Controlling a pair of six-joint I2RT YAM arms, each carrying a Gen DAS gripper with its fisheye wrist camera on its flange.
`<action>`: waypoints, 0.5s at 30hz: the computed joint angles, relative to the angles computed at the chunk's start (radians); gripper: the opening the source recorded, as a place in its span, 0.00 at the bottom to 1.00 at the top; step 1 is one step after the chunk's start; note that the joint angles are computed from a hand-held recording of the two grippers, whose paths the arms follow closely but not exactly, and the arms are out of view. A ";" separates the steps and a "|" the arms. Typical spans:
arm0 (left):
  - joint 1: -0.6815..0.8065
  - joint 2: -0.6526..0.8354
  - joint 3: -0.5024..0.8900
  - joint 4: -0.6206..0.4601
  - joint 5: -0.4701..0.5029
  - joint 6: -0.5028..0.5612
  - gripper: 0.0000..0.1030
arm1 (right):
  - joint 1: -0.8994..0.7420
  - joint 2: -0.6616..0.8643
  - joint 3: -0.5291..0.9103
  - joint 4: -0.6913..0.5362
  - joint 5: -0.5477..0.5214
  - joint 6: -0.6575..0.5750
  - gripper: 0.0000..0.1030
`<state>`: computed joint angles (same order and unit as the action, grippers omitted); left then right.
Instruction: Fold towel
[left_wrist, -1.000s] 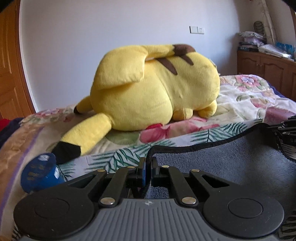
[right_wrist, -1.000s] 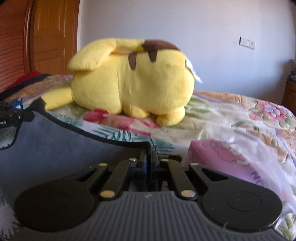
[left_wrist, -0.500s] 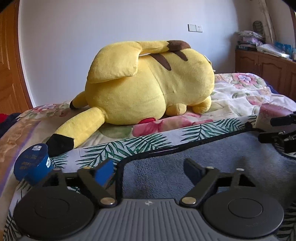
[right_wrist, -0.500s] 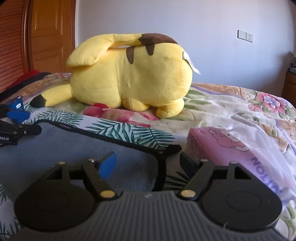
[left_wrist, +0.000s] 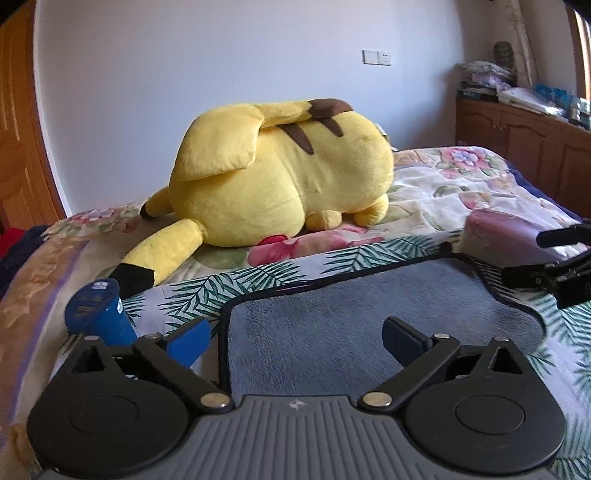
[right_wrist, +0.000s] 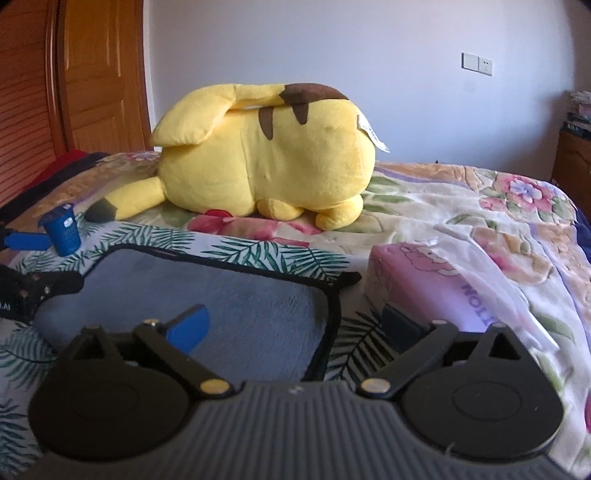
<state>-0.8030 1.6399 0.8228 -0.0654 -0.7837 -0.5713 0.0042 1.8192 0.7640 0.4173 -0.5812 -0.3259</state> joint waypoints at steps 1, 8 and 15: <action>-0.017 -0.010 0.013 -0.041 -0.012 -0.017 1.00 | -0.007 -0.020 -0.006 -0.022 -0.004 -0.004 1.00; -0.131 -0.055 0.102 -0.296 -0.101 -0.165 1.00 | -0.057 -0.168 -0.062 -0.142 -0.036 -0.049 1.00; -0.257 -0.076 0.218 -0.548 -0.152 -0.336 1.00 | -0.132 -0.348 -0.116 -0.280 -0.100 -0.093 1.00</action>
